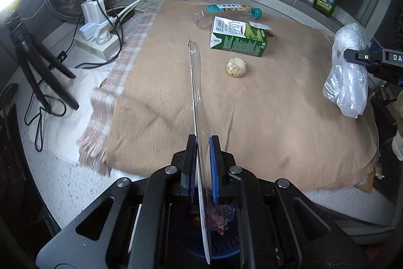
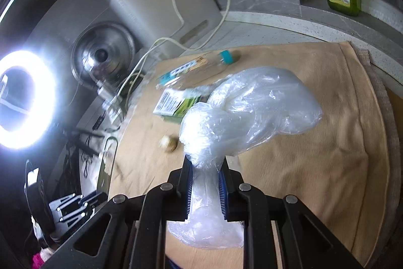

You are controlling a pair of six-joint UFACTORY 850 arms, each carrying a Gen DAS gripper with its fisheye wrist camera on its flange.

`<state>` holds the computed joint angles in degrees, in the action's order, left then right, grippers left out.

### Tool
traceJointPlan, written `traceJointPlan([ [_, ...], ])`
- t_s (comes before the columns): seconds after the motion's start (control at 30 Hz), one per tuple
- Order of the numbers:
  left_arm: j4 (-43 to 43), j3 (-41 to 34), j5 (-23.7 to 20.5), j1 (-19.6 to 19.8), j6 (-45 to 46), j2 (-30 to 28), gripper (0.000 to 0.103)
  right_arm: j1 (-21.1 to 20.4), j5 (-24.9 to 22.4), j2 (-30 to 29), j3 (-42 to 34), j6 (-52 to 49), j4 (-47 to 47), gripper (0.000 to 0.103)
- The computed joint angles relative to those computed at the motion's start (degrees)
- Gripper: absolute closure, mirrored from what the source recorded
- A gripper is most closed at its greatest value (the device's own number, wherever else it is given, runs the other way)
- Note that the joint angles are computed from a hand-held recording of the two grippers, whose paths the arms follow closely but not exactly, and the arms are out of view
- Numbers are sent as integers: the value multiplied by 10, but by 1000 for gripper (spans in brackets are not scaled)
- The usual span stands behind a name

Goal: Collect trash
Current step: 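Lift the plastic strip and plastic bag off the cloth with both tools, then carry the plastic strip and bag down over the blue basket with both tools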

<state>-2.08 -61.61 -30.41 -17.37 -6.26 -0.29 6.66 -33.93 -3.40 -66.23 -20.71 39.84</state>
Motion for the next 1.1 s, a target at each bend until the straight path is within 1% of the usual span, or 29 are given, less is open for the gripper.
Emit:
traceJointPlan([
  [0.23, -14, 63, 4, -1, -12, 62, 95, 36, 6, 49, 45, 13, -25, 86],
  [0.53, -29, 139, -9, -3, -12, 137, 95, 86, 4, 93, 88, 31, -42, 86],
  [0.73, -58, 180, -17, 3, 0, 181, 95, 123, 8, 118, 115, 61, -64, 86],
  [0.9, -74, 212, -30, -4, 15, 206, 95, 156, 7, 138, 139, 88, -91, 86],
  [1.1, -97, 240, -36, -14, 29, 217, 95, 194, 2, 154, 172, 117, -110, 86],
])
